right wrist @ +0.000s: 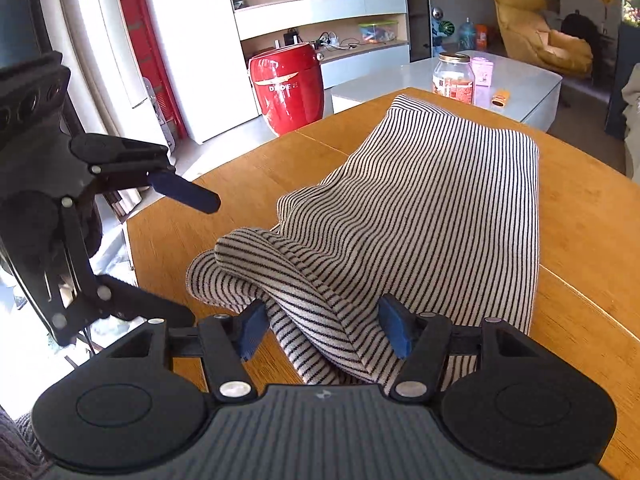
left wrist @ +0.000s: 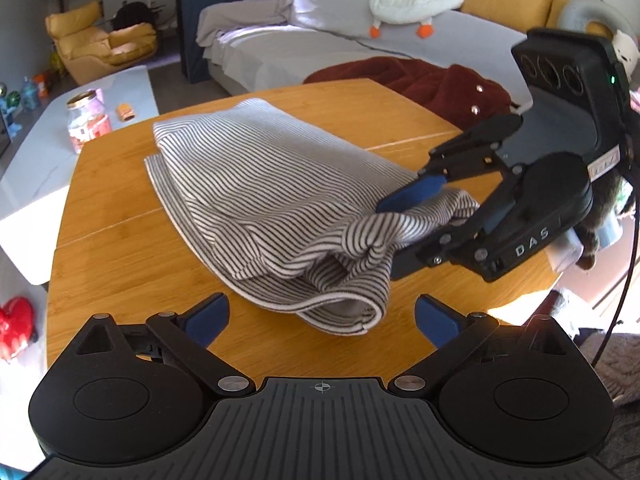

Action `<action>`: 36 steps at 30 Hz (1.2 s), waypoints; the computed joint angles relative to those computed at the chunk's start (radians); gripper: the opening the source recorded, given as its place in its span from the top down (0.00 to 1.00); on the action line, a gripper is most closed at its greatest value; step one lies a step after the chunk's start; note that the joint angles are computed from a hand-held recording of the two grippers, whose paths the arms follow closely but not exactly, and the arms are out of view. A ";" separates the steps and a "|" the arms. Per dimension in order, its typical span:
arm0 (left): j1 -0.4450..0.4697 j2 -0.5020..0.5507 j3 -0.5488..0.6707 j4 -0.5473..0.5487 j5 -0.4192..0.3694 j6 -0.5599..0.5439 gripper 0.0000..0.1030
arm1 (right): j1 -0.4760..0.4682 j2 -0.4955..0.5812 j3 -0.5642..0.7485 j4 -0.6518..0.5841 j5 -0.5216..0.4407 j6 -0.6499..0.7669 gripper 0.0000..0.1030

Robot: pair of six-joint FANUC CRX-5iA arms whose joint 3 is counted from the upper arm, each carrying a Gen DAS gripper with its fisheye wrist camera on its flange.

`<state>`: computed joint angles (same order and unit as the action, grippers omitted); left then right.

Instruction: Fold clothes

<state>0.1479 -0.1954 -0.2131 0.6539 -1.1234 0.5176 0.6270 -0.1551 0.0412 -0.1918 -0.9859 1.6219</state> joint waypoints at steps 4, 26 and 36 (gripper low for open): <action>-0.064 -0.009 -0.003 -0.157 0.130 0.070 0.01 | 0.061 -0.035 -0.062 0.110 0.044 0.016 0.39; 0.032 0.102 0.068 0.235 0.112 0.016 0.00 | 0.213 -0.072 -0.281 0.609 0.166 0.049 0.70; -0.051 0.376 0.312 0.086 0.119 0.152 0.10 | 0.075 0.091 0.333 0.151 -0.411 0.352 0.77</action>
